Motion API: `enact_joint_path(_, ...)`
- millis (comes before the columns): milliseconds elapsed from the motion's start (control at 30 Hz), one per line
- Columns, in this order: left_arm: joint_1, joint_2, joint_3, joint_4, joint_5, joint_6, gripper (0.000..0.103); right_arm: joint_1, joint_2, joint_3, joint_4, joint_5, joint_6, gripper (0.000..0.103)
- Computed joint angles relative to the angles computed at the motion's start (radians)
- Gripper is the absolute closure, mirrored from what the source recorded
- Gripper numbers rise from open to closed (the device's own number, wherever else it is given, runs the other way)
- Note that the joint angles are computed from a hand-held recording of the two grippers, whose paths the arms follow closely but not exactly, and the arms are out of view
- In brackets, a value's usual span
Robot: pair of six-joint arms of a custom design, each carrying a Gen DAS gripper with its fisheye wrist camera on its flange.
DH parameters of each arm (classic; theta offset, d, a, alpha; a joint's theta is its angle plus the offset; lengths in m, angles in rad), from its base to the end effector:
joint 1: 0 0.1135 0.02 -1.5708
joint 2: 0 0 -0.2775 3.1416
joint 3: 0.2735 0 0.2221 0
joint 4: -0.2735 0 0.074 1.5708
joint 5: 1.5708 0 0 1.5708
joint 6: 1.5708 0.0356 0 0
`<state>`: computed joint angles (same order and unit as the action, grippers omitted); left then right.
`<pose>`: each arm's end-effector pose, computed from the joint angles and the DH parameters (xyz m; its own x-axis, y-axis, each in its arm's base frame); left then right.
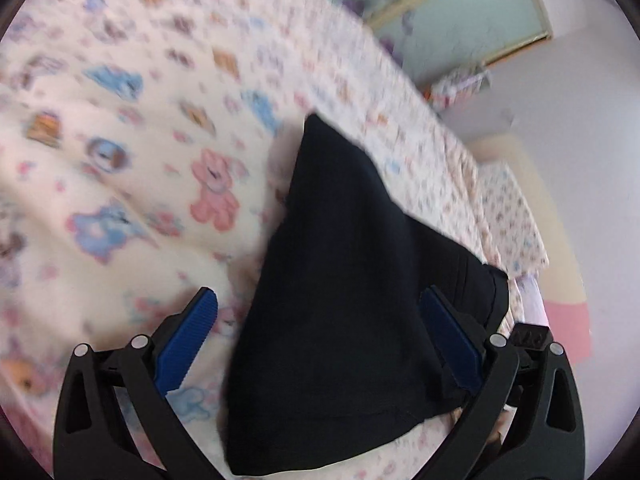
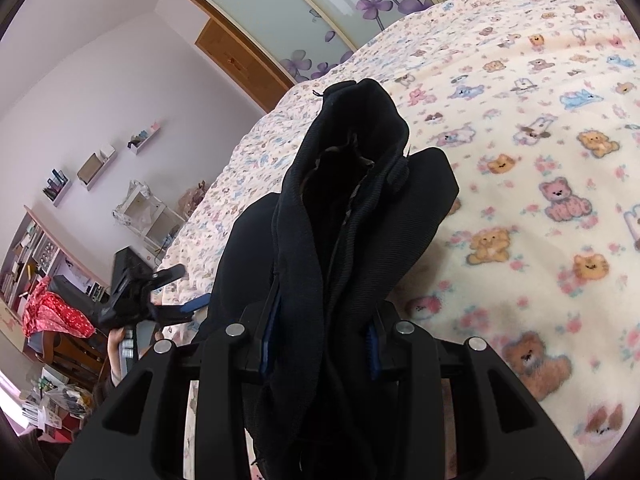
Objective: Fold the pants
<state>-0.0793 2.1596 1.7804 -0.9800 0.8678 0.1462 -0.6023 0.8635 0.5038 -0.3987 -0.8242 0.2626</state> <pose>0.4119 -0.0600 0.2260 -0.9335 0.1687 -0.3164 0.3507 0.6137 -0.7073 0.1238 -0.0534 0.2378 -0.5614 0.5999 -0.5700 0.0947 0.7308 0.6760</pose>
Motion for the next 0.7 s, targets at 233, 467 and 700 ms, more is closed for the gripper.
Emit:
enact_joint_path(233, -0.089, 0.189, 0.345, -0.278, -0.054, 0.08, 0.002, -0.021, 0.017, -0.006, 0.0, -0.021, -0.011, 0.068)
enact_joint_path(467, -0.125, 0.33, 0.541, -0.381, -0.024, 0.074, 0.002, -0.036, 0.016, -0.015, -0.017, -0.036, -0.022, 0.068)
enact_joint_path(700, -0.123, 0.218, 0.369, -0.284, 0.099, 0.153, 0.002, -0.068, 0.039, -0.03, -0.014, -0.061, -0.028, 0.068)
